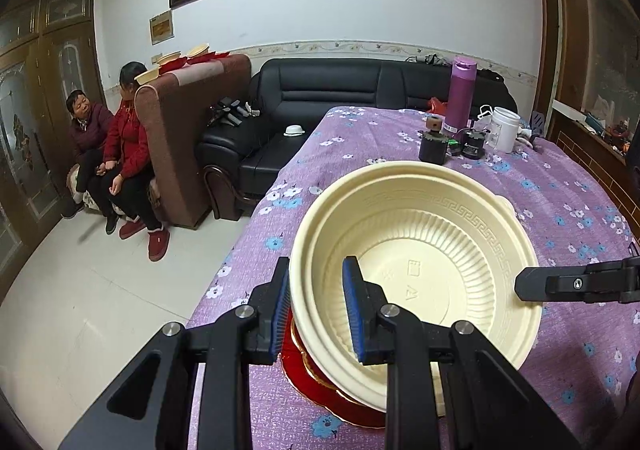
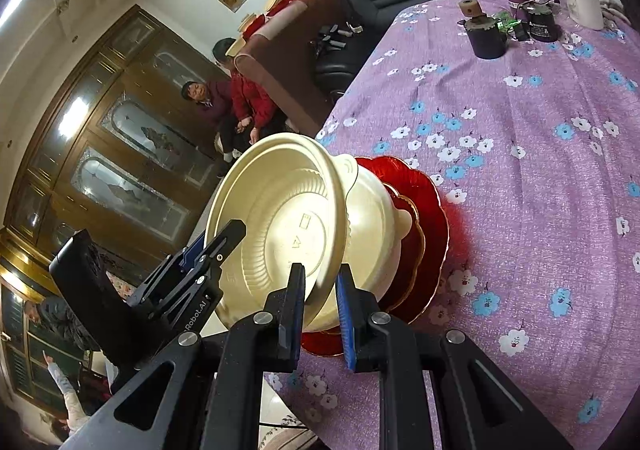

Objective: Organize plates and bowls
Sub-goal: 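Lower the small beige bowl onto the deep white bowl with the left tool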

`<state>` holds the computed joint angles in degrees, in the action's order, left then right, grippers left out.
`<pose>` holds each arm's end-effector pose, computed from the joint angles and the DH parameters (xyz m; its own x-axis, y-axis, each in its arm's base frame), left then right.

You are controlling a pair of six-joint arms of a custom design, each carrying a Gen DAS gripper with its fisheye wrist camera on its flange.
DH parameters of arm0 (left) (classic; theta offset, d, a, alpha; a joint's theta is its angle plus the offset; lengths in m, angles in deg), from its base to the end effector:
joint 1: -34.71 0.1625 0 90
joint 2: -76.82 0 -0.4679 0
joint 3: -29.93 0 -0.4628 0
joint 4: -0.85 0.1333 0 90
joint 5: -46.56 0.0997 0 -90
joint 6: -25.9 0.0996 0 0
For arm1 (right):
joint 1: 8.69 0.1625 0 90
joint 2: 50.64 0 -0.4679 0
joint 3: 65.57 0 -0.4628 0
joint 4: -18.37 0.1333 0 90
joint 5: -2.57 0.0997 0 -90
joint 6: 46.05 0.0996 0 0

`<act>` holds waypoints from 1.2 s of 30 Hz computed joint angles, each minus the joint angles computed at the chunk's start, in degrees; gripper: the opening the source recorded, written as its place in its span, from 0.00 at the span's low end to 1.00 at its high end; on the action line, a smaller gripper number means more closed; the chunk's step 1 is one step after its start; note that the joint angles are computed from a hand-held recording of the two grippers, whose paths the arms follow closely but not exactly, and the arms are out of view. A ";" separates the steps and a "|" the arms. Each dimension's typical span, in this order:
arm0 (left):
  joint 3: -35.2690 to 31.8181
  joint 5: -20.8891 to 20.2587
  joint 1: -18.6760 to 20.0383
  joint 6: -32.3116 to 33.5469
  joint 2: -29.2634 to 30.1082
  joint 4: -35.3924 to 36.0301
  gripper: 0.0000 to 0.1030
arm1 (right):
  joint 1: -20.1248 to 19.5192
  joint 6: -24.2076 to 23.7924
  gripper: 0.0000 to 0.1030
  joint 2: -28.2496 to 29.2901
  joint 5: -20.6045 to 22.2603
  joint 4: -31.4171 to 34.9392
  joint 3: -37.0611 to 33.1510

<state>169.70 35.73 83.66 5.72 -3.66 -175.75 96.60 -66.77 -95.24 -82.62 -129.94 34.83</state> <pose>-0.0956 -0.4617 0.2552 -0.6121 -0.4343 -0.6609 0.3967 0.5543 -0.7317 0.3205 -0.6352 0.0135 -0.8049 -0.5900 -0.0629 -0.5861 0.8071 -0.0706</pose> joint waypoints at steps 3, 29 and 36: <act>0.02 -0.55 0.46 0.31 -0.06 -0.43 0.23 | 0.15 0.43 0.18 0.17 -0.44 -0.17 0.09; -0.91 -2.87 2.61 -3.11 0.76 3.43 0.23 | 0.22 0.30 0.18 1.71 -3.04 -1.98 -0.33; -0.94 -3.21 3.00 -1.78 1.28 1.67 0.23 | 0.48 -0.40 0.18 1.82 -3.72 -3.31 -0.08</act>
